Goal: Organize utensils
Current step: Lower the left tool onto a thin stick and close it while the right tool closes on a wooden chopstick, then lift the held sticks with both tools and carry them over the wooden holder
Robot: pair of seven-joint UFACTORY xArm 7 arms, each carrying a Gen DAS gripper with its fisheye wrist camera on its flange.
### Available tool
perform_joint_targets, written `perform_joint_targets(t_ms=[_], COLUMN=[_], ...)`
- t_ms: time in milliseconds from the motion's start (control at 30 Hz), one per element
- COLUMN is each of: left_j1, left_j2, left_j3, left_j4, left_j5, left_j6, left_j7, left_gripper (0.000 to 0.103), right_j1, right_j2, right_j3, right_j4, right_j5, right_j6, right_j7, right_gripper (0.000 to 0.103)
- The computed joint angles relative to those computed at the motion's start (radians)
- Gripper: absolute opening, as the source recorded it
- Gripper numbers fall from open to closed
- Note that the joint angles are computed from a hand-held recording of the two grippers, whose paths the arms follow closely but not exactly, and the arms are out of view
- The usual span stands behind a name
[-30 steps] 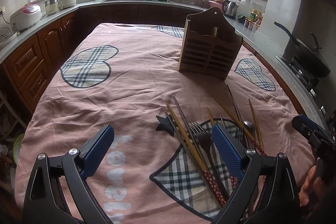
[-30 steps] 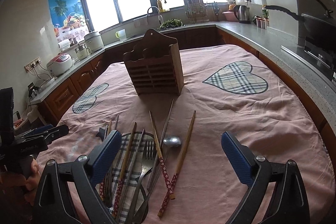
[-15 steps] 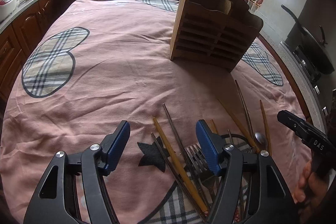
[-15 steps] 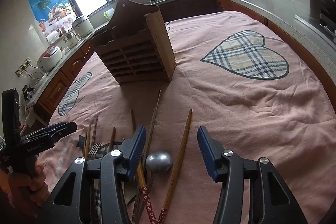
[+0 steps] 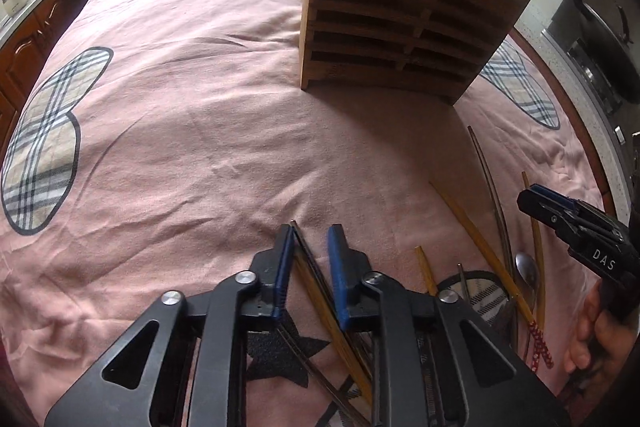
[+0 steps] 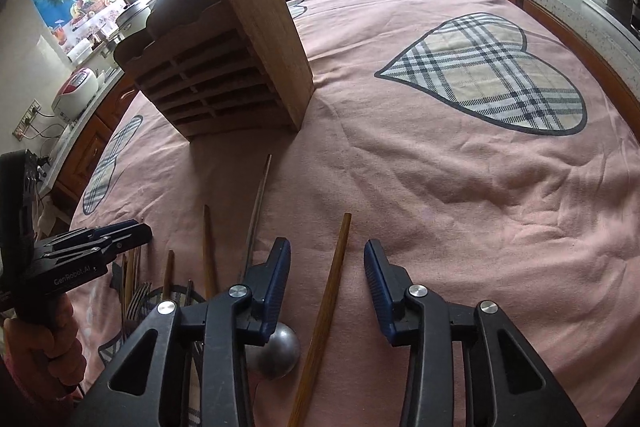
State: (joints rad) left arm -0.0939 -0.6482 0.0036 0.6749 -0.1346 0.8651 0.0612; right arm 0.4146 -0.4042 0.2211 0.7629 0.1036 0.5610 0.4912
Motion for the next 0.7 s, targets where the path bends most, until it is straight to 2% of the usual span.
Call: perform_joint_targets(t_ms=[33, 133, 200, 267, 433, 700], left_j1=[-0.003, -0.018, -0.024, -0.028, -0.027, -0.013], left_j2=[0.01, 0.03, 0.042, 0.049, 0.031, -0.047], left_j3=[-0.003, 0.003, 0.009, 0.022, 0.048, 0.072], left_j4=[0.005, 0.017, 0.025, 0.034, 0.036, 0.035], left_j5=[0.004, -0.005, -0.015, -0.033, -0.085, -0.122], left_j6=[-0.004, -0.012, -0.016, -0.009, 0.013, 0.025], left_j7=[0.005, 0.029, 0.045, 0.057, 0.086, 0.115], left_gripper=[0.009, 0.008, 0.008, 0.007, 0.007, 0.006], right_j1=[-0.001, -0.007, -0.014, -0.01, 0.007, 0.006], right_j2=[0.0, 0.02, 0.033, 0.043, 0.027, -0.026], right_j3=[0.001, 0.004, 0.011, 0.005, -0.021, -0.013], right_j4=[-0.001, 0.017, 0.031, 0.035, 0.015, -0.007], right_j5=[-0.003, -0.015, -0.035, -0.031, 0.023, 0.03], right_j6=[-0.003, 0.001, 0.008, 0.005, -0.019, -0.043], right_j7=[0.0, 0.001, 0.004, -0.004, -0.034, -0.029], right_gripper=[0.036, 0.035, 0.028, 0.008, 0.005, 0.005])
